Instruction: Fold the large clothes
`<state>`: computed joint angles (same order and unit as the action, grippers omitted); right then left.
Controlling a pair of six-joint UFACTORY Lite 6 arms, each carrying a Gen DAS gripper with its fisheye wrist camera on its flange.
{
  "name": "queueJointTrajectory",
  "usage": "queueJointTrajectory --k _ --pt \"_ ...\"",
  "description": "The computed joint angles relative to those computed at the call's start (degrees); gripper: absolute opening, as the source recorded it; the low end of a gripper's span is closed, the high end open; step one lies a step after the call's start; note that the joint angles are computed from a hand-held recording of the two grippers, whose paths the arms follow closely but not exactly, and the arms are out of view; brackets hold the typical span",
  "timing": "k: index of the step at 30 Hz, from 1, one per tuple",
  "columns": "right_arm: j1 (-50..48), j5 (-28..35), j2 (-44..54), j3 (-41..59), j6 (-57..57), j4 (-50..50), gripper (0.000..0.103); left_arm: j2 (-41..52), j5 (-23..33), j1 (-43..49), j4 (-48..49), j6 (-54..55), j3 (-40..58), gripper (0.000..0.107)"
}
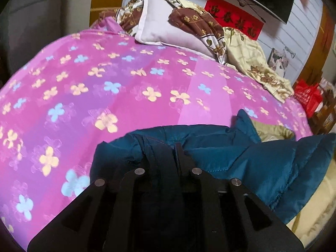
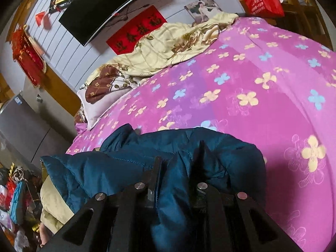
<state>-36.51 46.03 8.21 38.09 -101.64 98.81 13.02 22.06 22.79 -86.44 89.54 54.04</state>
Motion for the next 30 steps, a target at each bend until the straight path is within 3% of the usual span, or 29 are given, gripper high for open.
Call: queueJointTrajectory --k 3,5,6,7,9,12,18,22,24,30 --pt "-3.68 5.51 0.64 0.68 6.58 -3.63 0.021 0.77 6.97 3.34 12.90 -15.10 4.02 0.025" --pt "-8.12 14.00 2.17 1.08 12.10 -5.49 0.039 1.07 15.37 7.53 14.80 -20.17 6.11 0.043" --pt "-9.91 17.51 1.92 0.31 13.20 -5.22 0.055 1.44 20.69 10.05 13.62 -20.40 6.87 0.066" --pt "-11.64 20.40 0.45 -1.23 12.87 -4.30 0.075 1.65 25.45 12.36 11.82 -19.99 7.27 0.083" --pt "-13.71 22.53 -5.42 -5.15 10.67 -2.11 0.084 0.34 31.13 15.99 8.78 -19.93 7.02 0.085" --pt "-15.48 27.05 -12.33 -7.62 8.37 -3.63 0.084 -3.25 34.45 19.27 5.88 -17.64 5.77 0.085" --pt "-13.85 23.00 -27.41 -12.63 3.61 -5.70 0.084 -9.72 29.18 17.96 6.55 -15.36 2.35 0.086" --pt "-13.17 25.46 -34.35 -14.84 1.64 -11.09 0.084 -11.23 28.74 18.22 6.93 -13.69 0.93 0.086" --pt "-10.54 22.96 -37.91 -16.29 0.64 -12.20 0.084 -12.49 28.00 18.12 7.03 -12.53 -0.43 0.086" --pt "-2.90 14.53 -36.81 -17.97 -1.97 -11.27 0.084 -13.22 25.68 16.21 7.79 -11.76 -1.88 0.086"
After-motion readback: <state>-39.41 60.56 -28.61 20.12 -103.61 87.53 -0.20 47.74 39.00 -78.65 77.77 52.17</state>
